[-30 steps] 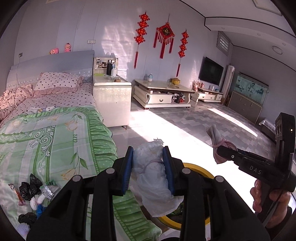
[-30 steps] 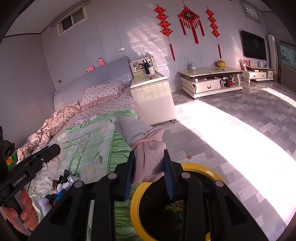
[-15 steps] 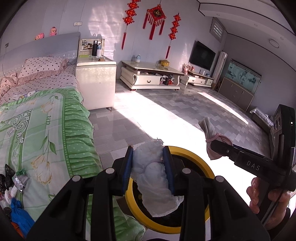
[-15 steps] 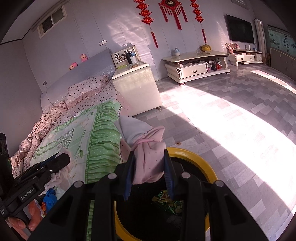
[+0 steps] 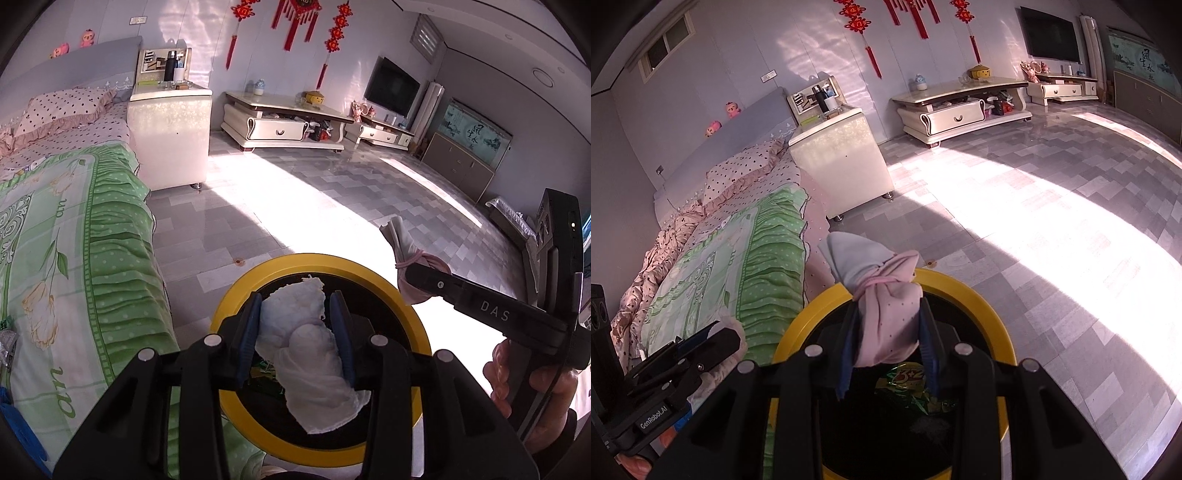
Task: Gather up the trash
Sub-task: 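Carry both items over the yellow bin and open both tools to drop them, then move both open tools back over the bed toward remaining trash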
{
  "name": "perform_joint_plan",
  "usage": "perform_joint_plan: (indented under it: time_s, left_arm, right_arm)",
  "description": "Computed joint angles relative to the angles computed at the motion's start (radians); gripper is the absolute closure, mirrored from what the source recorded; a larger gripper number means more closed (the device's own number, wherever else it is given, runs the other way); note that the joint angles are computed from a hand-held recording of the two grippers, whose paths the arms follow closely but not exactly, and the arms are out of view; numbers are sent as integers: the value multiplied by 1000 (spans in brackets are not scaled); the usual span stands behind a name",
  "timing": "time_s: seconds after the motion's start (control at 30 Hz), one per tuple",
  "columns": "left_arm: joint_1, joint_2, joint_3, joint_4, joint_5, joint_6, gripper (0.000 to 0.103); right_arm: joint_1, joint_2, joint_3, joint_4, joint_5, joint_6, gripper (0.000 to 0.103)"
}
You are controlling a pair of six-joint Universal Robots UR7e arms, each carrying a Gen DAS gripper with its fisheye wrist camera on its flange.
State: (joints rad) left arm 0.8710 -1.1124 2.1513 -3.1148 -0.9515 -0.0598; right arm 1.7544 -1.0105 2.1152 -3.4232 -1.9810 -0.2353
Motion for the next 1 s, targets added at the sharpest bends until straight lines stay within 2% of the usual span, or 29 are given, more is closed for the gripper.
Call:
perform_joint_plan:
  time_s: [0.07,0.17,0.33,0.4,0.47,0.63,1.0]
  left_arm:
    - [-5,-2,5,-3,-2,-2,62]
    - [-10,-9,9,-11,8,-8,50]
    - [-14,-31,25,-15,27,-31,34]
    - [-17,-43,35,-20,38,-37,31]
    - [-20,-57,47,-24,54,-39,28]
    - [-31,-108,83,-24,98,-47,24]
    - [-71,-302,184,21,224,-70,19]
  right_arm:
    - [-1,-1,3,-6,-1,2,72]
    - [-3,-1,4,-8,-4,10,72]
    - [3,-3,8,-19,-27,21,63]
    - [4,-5,11,-17,-30,28,61]
    - [12,-5,13,-20,-41,35,54]
    - [28,-6,26,-45,-44,23,48]
    - [115,31,12,-47,-47,6,42]
